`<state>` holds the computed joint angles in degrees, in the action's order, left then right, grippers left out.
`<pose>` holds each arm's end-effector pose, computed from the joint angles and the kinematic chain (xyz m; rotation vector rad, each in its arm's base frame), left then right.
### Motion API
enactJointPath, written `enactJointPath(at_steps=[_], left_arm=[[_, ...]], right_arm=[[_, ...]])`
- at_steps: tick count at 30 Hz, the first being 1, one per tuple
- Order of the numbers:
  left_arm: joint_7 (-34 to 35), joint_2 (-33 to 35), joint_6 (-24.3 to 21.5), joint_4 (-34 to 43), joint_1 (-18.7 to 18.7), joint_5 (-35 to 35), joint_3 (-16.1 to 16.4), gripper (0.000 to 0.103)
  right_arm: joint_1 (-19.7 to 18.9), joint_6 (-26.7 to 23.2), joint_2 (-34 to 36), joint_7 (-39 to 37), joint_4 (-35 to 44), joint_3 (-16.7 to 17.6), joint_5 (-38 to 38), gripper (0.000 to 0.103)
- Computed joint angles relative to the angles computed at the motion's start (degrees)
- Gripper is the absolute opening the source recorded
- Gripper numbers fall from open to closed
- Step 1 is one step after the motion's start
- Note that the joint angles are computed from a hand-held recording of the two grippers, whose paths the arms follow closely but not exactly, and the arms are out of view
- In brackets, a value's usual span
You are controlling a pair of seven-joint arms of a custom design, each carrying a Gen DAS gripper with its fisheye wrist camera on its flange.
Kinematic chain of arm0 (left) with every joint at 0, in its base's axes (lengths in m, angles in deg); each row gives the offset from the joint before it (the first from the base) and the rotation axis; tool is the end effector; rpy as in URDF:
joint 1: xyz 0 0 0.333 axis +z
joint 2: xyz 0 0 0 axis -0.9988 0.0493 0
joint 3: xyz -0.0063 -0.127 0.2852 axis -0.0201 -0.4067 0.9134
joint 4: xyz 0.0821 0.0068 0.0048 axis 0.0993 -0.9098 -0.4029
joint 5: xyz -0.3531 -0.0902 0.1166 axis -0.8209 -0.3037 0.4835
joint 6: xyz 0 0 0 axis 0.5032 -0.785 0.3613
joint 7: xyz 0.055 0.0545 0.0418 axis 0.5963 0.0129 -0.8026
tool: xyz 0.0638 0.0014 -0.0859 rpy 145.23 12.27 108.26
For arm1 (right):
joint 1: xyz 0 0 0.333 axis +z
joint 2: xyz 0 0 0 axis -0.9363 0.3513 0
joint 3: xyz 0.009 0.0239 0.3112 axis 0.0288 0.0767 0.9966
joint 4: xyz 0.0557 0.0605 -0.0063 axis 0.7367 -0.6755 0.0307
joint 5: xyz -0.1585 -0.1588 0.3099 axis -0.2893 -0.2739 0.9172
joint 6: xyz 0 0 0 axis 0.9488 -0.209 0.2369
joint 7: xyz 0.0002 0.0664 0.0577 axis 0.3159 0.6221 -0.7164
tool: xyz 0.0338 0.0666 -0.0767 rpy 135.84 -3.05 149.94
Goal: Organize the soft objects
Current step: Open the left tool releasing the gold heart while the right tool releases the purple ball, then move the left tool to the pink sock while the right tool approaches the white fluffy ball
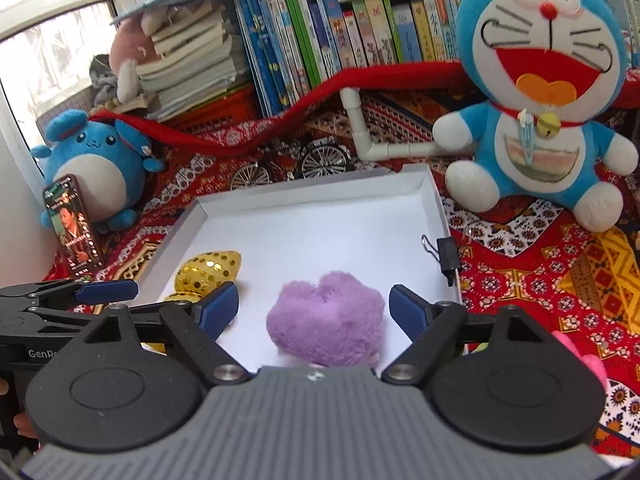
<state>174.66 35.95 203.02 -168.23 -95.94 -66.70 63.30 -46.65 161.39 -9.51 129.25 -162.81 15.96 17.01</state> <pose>0.5774 -0.2593 0.4696 -1.4380 2.1274 -1.0949 0.5110 0.0766 0.4557 -1.4969 1.7129 -0.5376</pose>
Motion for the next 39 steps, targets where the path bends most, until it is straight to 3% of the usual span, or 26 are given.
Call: enactJointPath(at_steps=[3, 5, 9, 12, 18, 25, 29, 35, 39], left_arm=[[2.4, -1.5, 1.2, -1.6, 1.5, -2.6, -1.9, 0.082], [4.6, -2.7, 2.1, -2.8, 2.4, -5.3, -3.1, 0.082], [15.3, -5.1, 3.1, -4.4, 6.1, -18.1, -8.0, 0.085], [22.8, -6.9, 3.7, -5.4, 6.6, -26.8, -9.4, 0.086], [37.9, -10.7, 4.1, -7.0, 4.5, -44.2, -8.7, 0.087], [54.3, -14.5, 4.5, -8.6, -1.0, -62.3, -4.2, 0.089], [59.3, -16.2, 4.6, -9.7, -4.2, -68.3, -1.1, 0.09], [63.8, -18.1, 4.7, -11.5, -8.4, -74.1, 3.3, 0.09], [70.7, -18.8, 5.8, -11.8, -9.2, -80.8, 3.8, 0.09]], right_arm=[[3.8, 1.8, -1.9, -3.8, -1.2, -2.9, 3.4, 0.091], [8.0, 3.2, -3.3, -5.1, -2.4, -6.6, 4.0, 0.091], [16.0, 6.9, -6.7, -4.6, -5.5, -13.8, 1.9, 0.094], [17.9, 9.5, -9.1, -2.7, -8.2, -15.5, -1.2, 0.096], [15.7, 13.3, -13.0, 0.3, -13.3, -13.1, -5.8, 0.1], [10.1, 17.4, -16.5, 2.5, -18.5, -7.1, -9.9, 0.103], [5.4, 19.7, -18.0, 2.8, -21.1, -1.8, -10.8, 0.103], [0.1, 22.0, -19.8, 5.9, -24.7, 3.5, -12.9, 0.103], [-3.9, 23.1, -20.4, 7.9, -26.7, 7.7, -13.2, 0.103]])
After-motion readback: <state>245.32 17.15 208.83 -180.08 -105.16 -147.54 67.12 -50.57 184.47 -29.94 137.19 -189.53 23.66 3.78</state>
